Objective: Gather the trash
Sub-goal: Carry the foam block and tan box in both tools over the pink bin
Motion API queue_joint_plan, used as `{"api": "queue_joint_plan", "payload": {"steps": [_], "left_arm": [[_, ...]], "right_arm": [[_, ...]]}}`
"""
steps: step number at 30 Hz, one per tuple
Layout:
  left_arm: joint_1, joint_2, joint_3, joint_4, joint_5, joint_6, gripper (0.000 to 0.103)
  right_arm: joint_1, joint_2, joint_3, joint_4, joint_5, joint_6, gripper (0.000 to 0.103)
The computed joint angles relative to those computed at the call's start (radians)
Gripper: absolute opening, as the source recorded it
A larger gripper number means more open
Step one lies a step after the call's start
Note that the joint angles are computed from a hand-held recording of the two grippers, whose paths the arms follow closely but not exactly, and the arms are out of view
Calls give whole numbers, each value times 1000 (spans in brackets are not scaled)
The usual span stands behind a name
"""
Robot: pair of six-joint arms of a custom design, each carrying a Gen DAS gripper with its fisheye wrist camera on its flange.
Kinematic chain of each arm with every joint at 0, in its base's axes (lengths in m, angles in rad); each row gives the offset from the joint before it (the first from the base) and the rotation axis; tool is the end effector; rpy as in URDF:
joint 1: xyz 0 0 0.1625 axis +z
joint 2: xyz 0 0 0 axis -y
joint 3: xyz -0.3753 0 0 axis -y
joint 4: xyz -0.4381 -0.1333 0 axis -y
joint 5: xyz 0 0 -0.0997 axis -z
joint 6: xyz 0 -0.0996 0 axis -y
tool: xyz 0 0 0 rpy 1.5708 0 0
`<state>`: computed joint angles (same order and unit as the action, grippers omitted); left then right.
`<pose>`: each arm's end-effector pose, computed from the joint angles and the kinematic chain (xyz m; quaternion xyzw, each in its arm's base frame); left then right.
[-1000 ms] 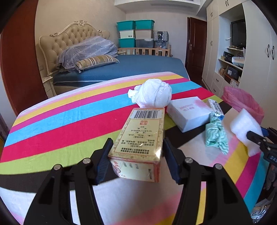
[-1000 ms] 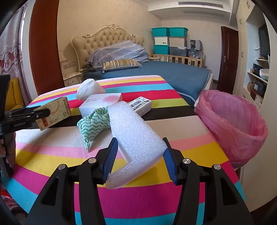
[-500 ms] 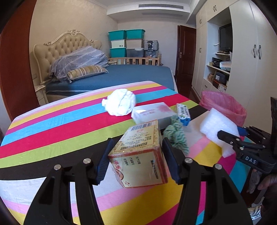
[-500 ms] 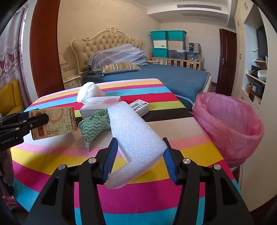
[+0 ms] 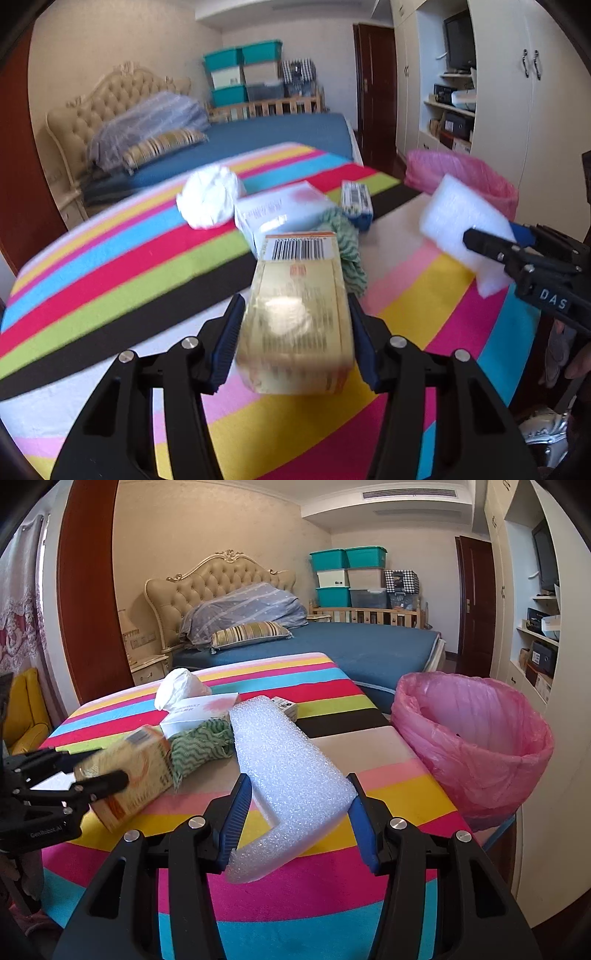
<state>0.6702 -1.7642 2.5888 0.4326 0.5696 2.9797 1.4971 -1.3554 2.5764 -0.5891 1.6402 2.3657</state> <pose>0.0197 -0.2615 0.1273 0.2429 0.8352 -0.3583 0.3393 0.1075 -0.2603 -0.0216 0.2918 -0.8423 0.3992 0.2145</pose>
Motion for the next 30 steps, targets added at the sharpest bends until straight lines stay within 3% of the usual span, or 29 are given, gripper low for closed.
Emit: {"api": "queue_joint_plan", "payload": {"steps": [6,7,8,10,15,21,30], "left_arm": [[36,44,-29,-32,-9,33,62],[45,54,-37,-31,-1,37,60],[58,52,-42,-33,14,46,49],[43,35,-31,-39,1,36,49],[-131,-39,52,47,-105,-135,48],[-285,-5,70,142,-133,-302,49],[-188,129,-76,-117,3,29,49]], "right_arm": [[-19,14,-4,4,-13,-4,50],[-20,17,-4,5,-15,-4,50],[-19,18,-6,7,-16,-5,50],[-18,16,-2,3,-19,-11,50],[-25,-10,14,0,-38,-20,50],[-33,-78,43,1,-59,-18,50],[-105,-233,78,39,-91,-31,50]]}}
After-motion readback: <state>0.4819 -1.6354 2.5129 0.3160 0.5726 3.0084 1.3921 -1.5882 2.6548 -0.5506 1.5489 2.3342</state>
